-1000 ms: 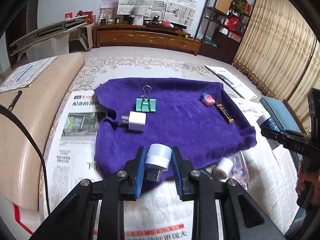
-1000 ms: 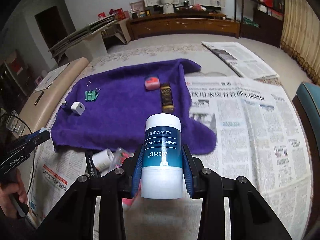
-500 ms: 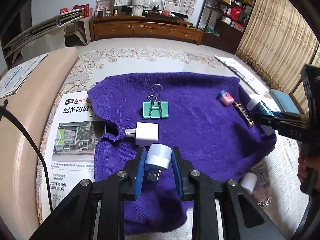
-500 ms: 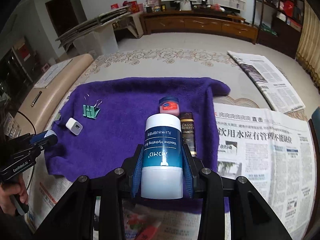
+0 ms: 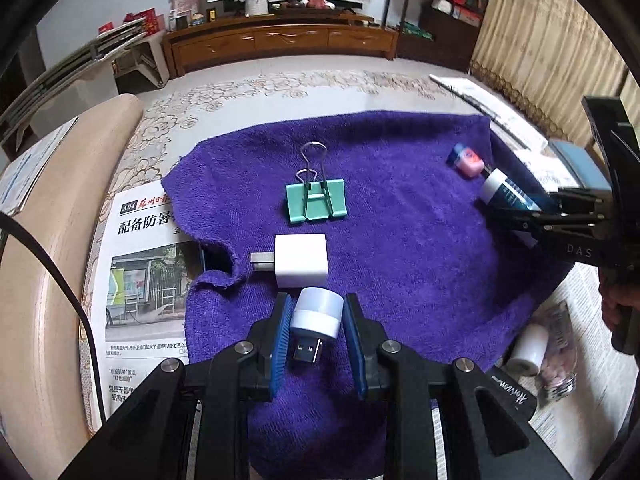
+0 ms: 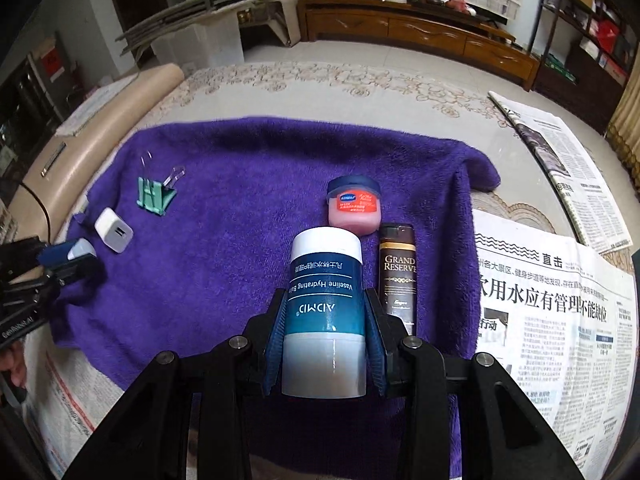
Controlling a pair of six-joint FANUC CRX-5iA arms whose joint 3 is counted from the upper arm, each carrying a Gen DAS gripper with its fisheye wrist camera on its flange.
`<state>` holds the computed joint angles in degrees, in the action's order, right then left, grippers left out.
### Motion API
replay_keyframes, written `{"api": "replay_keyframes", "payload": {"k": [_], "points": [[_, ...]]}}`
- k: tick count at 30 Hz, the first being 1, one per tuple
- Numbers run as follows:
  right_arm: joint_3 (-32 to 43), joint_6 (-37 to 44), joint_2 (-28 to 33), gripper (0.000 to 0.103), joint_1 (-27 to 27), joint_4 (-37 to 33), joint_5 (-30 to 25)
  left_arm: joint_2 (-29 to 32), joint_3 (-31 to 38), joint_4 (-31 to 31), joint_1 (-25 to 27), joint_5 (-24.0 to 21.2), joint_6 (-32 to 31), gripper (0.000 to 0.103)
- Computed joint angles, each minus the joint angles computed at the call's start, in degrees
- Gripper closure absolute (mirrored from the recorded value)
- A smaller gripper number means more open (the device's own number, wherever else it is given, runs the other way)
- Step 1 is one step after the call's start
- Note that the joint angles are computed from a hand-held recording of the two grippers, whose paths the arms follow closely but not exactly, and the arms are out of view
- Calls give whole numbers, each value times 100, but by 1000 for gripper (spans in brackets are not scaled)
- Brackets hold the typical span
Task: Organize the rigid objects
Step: 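Carry the plug and white-blue bottle onto the purple towel and open both tools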
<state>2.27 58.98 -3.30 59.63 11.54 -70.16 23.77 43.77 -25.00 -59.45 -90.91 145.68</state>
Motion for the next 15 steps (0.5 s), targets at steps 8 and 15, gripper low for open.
{"api": "replay_keyframes", "payload": {"k": [8, 15], "points": [[-64, 148, 22, 67, 28, 18, -21, 223, 238, 203, 90, -357, -538, 78], [-46, 510, 18, 65, -47, -115, 9, 114, 52, 344, 136, -263, -528, 77]]}}
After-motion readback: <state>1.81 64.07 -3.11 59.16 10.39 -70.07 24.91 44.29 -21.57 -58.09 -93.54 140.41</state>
